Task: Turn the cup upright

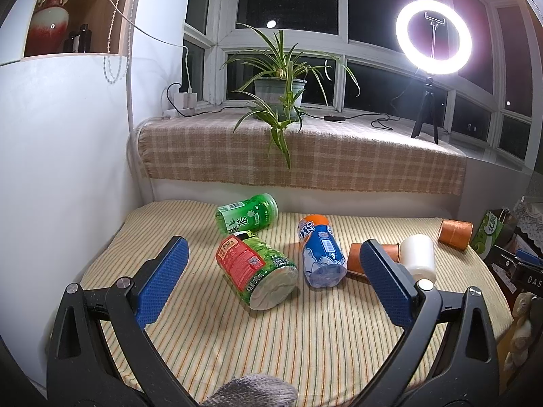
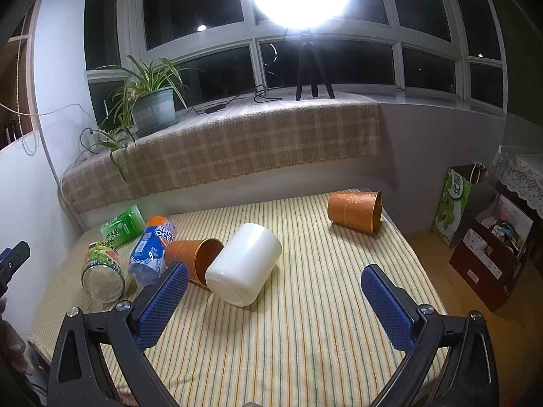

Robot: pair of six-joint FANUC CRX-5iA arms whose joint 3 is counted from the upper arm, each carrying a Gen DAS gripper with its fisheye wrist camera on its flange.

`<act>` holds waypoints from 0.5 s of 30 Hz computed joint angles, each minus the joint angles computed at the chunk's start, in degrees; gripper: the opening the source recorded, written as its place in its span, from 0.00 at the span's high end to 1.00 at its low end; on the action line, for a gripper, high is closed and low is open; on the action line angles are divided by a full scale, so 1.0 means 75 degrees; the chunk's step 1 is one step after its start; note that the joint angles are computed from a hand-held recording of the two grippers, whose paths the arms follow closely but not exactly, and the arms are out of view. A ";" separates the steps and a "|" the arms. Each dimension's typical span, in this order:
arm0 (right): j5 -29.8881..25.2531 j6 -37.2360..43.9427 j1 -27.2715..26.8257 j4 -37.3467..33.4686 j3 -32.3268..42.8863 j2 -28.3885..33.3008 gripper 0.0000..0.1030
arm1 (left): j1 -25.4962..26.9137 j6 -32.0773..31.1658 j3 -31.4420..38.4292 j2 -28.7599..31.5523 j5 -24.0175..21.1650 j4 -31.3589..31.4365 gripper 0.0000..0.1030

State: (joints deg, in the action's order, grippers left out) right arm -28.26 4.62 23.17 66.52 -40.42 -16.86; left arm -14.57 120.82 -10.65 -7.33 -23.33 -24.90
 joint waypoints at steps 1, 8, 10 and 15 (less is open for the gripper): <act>-0.0005 0.0037 0.0001 -0.0043 0.0026 0.0018 0.00 | -0.0009 -0.0001 -0.0008 0.0002 -0.0006 0.0001 0.01; 0.0021 0.0376 -0.0045 -0.0390 0.0225 0.0260 0.00 | 0.0207 -0.0695 -0.0232 0.0003 0.0214 0.0602 0.01; 0.0055 0.0574 -0.0080 -0.0619 0.0337 0.0383 0.00 | 0.0290 -0.0999 -0.0318 0.0010 0.0273 0.0894 0.01; 0.0154 0.1300 -0.0164 -0.1497 0.0739 0.0757 0.00 | 0.0465 -0.1696 -0.0532 0.0040 0.0333 0.1570 0.01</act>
State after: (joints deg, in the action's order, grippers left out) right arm -27.11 14.38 21.94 55.29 -34.88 -11.18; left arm -11.08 108.10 -14.65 -7.04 -20.84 -13.12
